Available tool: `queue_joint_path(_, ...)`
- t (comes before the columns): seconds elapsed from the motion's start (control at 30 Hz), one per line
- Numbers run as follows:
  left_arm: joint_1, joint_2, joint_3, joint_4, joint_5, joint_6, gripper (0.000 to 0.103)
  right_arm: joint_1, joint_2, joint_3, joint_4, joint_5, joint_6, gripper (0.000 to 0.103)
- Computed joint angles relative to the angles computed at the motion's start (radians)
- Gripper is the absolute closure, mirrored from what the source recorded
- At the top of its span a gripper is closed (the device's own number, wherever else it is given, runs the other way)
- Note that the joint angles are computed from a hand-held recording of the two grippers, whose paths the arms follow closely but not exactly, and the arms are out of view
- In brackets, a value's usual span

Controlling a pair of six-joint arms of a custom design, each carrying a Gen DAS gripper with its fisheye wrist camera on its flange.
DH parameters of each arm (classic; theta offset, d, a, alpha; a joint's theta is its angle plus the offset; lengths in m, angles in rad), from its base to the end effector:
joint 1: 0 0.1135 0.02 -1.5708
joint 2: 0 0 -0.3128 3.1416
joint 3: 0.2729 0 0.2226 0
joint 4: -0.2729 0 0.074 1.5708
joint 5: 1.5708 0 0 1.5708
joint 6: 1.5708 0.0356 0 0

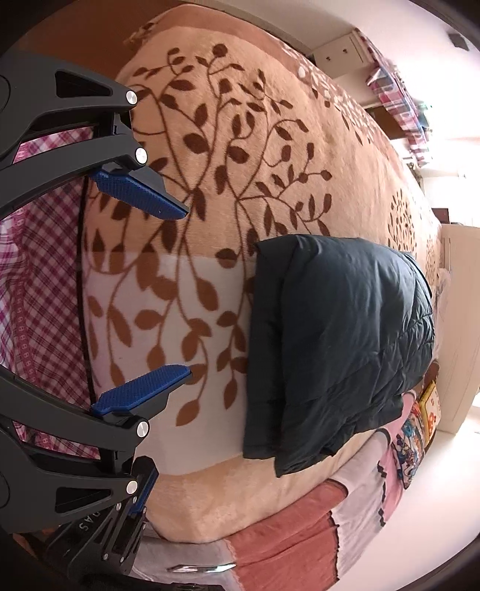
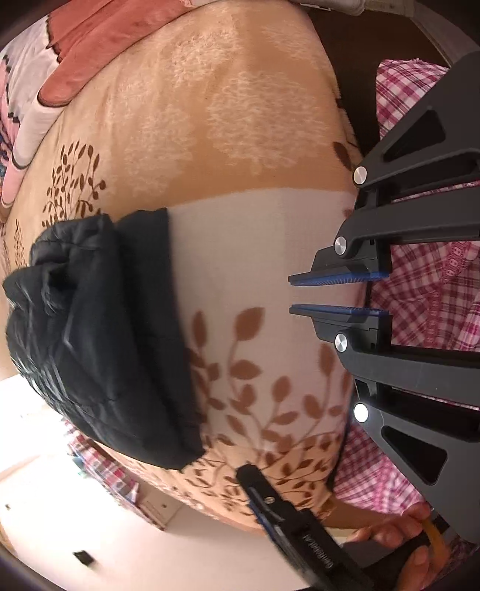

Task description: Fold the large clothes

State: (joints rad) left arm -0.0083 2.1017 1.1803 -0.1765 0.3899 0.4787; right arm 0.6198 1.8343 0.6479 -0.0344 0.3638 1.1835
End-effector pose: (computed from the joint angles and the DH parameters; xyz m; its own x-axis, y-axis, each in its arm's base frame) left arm 0.4044 -0.0169 0.1536 -0.7069 0.4319 -0.5601 0.5705 0.8163 -0.0905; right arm 0.2306 0.1490 0.1385 -0.6995 0.5639 -0.4390 0.5405 0.8193 0.1913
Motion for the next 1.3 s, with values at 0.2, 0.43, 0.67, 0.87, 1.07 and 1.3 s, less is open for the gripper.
queue_joint_path(0.2, -0.005, -0.04, -0.067, 0.042, -0.034, 0.022, 0.023, 0.025, -0.003, -0.014, 0.019, 0.002, 0.011, 0.057)
queue_joint_path(0.43, -0.009, -0.051, -0.089, 0.043, -0.05, 0.025, 0.023, 0.066, -0.043, -0.023, 0.001, 0.076, 0.018, 0.026)
queue_joint_path(0.67, -0.014, -0.063, -0.108, 0.056, -0.054, 0.029, 0.023, 0.077, -0.043, -0.009, -0.043, 0.096, 0.016, 0.026)
queue_joint_path(0.87, -0.012, -0.064, -0.109, 0.056, -0.053, 0.029, 0.023, 0.087, -0.041, 0.007, -0.066, 0.114, 0.013, 0.026)
queue_joint_path(1.07, -0.011, -0.068, -0.111, 0.054, -0.05, 0.029, 0.023, 0.092, -0.039, 0.013, -0.072, 0.112, 0.014, 0.026)
queue_joint_path(1.3, -0.01, -0.068, -0.112, 0.053, -0.049, 0.026, 0.023, 0.092, -0.036, 0.017, -0.076, 0.109, 0.009, 0.026)
